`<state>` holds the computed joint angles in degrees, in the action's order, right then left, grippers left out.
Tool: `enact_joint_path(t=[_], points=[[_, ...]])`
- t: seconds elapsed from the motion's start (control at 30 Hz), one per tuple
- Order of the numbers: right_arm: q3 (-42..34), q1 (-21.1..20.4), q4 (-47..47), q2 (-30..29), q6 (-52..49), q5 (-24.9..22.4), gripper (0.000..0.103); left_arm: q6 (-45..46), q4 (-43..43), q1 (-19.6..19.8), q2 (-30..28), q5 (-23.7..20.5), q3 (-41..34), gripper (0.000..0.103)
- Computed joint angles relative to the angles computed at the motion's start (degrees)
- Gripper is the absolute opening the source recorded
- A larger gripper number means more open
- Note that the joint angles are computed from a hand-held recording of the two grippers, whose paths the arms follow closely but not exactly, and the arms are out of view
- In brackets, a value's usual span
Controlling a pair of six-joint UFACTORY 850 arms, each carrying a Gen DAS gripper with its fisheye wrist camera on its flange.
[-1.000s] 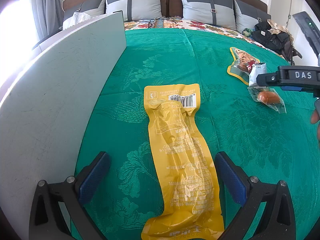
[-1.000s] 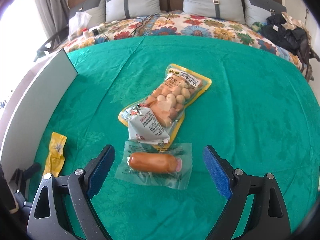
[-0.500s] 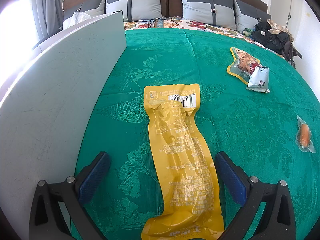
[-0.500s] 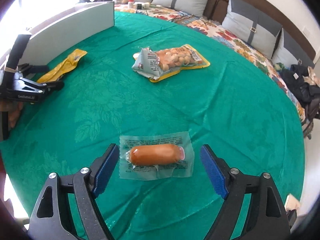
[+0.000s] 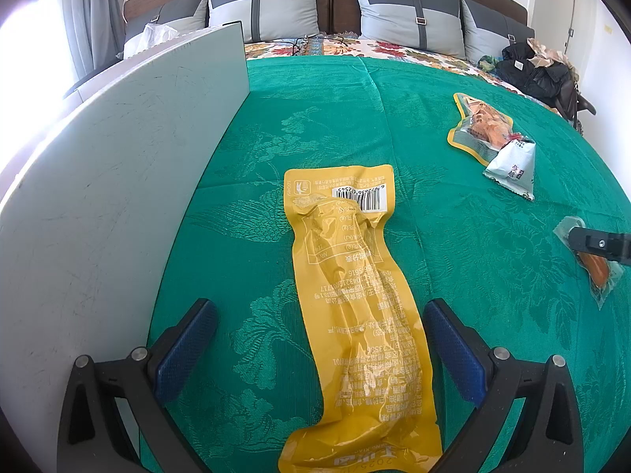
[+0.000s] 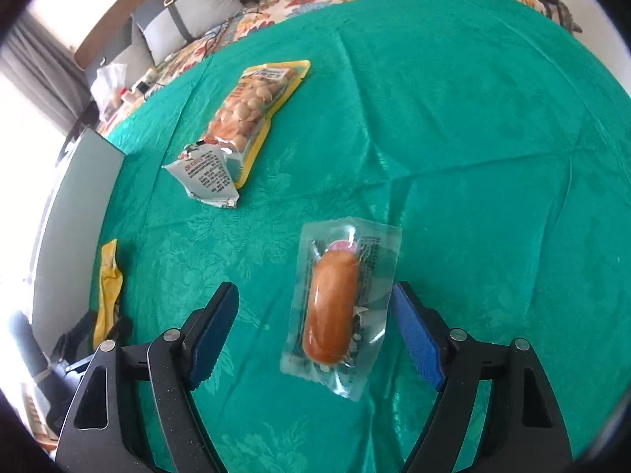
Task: Organize snacks
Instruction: 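Move the right tool over the wrapped sausage while the left tool hovers over the corn packet, then grasp the yellow corn packet with the left tool while the right tool grasps the wrapped sausage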
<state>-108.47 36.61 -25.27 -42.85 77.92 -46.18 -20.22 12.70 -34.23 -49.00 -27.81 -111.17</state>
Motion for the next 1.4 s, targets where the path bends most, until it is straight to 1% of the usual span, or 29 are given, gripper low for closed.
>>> enact_joint_path(t=[0.03,0.07,0.1,0.17,0.27,0.3,0.33,0.37,0.43,0.47,0.5,0.63,1.4], points=[[-4.23,0.80,-2.42,-2.93,-4.44,-4.47,0.057,-0.02,0.01,0.00,-0.01,0.03,0.00,0.103],[-6.79,1.58,-4.96,-4.78,-8.62,-6.54,0.045,-0.02,0.01,0.00,-0.01,0.03,0.00,0.103],[-6.95,2.03,-6.32,-5.03,-10.69,-6.32,0.044,-0.02,0.01,0.00,0.01,0.02,0.01,0.103],[-1.88,1.92,-6.49,-2.06,-10.98,-2.33,0.042,-0.01,0.00,0.00,0.00,0.02,0.01,0.103],[6.38,1.84,-9.62,2.83,-6.61,0.53,0.042,-0.02,0.01,0.00,0.01,0.02,0.02,0.103],[10.00,1.70,-10.85,5.01,-4.29,3.40,0.042,-0.02,0.01,0.00,0.01,0.02,0.02,0.103],[13.27,1.72,-12.59,6.95,-1.90,5.77,0.046,-0.02,0.01,0.00,0.01,0.02,0.02,0.103],[15.67,1.92,-14.74,8.28,0.21,7.45,0.058,-0.04,0.01,-0.01,0.00,0.02,0.01,0.103],[16.55,2.62,-16.49,8.32,0.91,7.69,0.086,-0.04,0.01,-0.01,0.00,0.02,0.01,0.103],[16.55,3.48,-18.81,7.95,1.32,6.37,0.088,-0.02,0.00,0.00,-0.02,-0.01,-0.06,0.103],[15.56,3.72,-18.73,7.31,0.16,5.98,0.089,-0.05,0.03,-0.01,-0.02,0.01,-0.02,0.103],[15.72,3.54,-18.08,7.37,-0.04,6.26,0.092,-0.12,0.07,-0.02,0.01,0.08,0.05,0.103],[16.51,3.31,-18.06,7.76,0.41,7.05,0.095,-0.04,-0.01,0.00,0.01,0.11,0.06,0.103]])
